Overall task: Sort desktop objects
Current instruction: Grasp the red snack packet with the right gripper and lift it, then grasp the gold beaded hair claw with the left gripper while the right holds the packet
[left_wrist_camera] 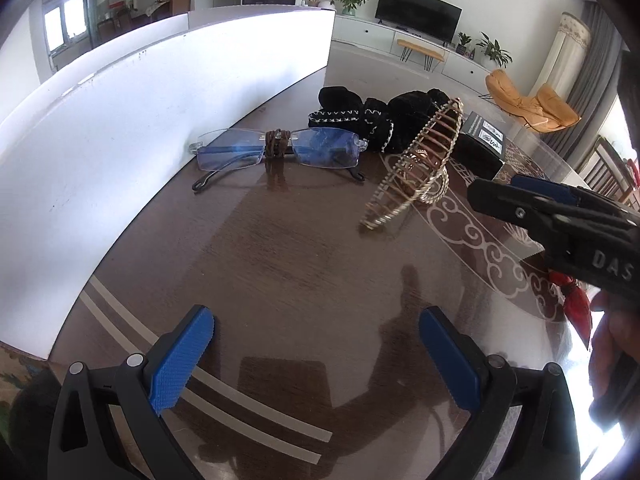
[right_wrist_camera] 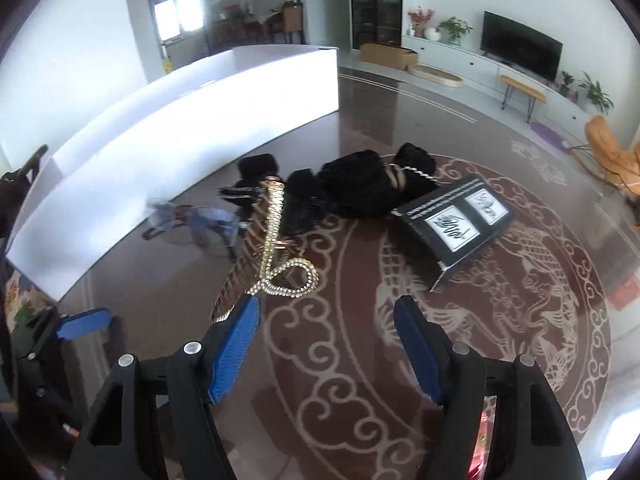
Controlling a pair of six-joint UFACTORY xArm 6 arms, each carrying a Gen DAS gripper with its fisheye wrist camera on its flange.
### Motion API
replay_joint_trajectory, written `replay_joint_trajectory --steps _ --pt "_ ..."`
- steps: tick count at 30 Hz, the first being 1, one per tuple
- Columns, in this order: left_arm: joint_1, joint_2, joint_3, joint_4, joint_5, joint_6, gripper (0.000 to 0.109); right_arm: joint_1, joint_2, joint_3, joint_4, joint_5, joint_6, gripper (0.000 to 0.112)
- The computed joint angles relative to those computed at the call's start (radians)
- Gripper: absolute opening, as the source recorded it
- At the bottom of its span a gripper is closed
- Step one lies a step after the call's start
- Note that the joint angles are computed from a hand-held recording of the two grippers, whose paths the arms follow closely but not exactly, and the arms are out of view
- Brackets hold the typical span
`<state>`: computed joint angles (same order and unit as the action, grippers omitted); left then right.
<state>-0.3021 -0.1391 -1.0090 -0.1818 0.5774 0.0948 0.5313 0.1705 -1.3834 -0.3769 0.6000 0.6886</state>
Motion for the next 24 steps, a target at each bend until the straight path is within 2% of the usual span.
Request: replay_joint_trajectory --steps 3,5,7,9,10,13,15,19,21,22,23,24 --pt "-0.009 0.005 -0.004 0.048 0.001 -0.028 0.103 0.034 -0.099 0.095 -0.125 0.021 0.111 0.075" --pt "-0.010 0.010 -0.012 0.043 0.011 -0.019 0.103 0.048 -0.164 0.156 -0.211 0.092 0.195 0.080" --pt "0.006 0.010 -0.022 -0.041 0.029 0.047 0.103 0.051 -0.215 0.214 -0.239 0.129 0.225 0.080" --pt "0.021 0.012 -0.033 -0.137 -0.001 0.111 0.103 0.052 -0.271 0.278 -0.231 0.145 0.244 0.080" --pt "0.022 0.021 -0.048 -0.173 -0.027 0.151 0.103 0.054 -0.301 0.316 -0.238 0.141 0.275 0.080" --pt "0.002 0.078 -0.128 -0.303 -0.096 0.434 0.103 0.062 -0.404 0.432 -0.294 0.099 0.407 0.080" --pt "-0.021 0.142 -0.212 -0.307 -0.078 0.576 0.103 0.071 -0.454 0.480 -0.330 0.075 0.491 0.080" --pt "-0.069 0.218 -0.274 -0.256 -0.111 0.709 0.103 0.095 -0.519 0.537 -0.391 0.044 0.612 0.080" --pt "-0.083 0.247 -0.302 -0.243 -0.066 0.749 0.103 0.111 -0.546 0.555 -0.421 0.051 0.655 0.080" --pt "-0.085 0.257 -0.318 -0.258 -0.026 0.781 0.096 0.118 -0.558 0.564 -0.431 0.055 0.671 0.083" --pt "-0.084 0.262 -0.333 -0.270 0.023 0.798 0.076 0.125 -0.568 0.571 -0.438 0.062 0.683 0.083" --pt "-0.085 0.263 -0.334 -0.240 0.031 0.773 0.069 0.134 -0.580 0.580 -0.446 0.075 0.695 0.084"
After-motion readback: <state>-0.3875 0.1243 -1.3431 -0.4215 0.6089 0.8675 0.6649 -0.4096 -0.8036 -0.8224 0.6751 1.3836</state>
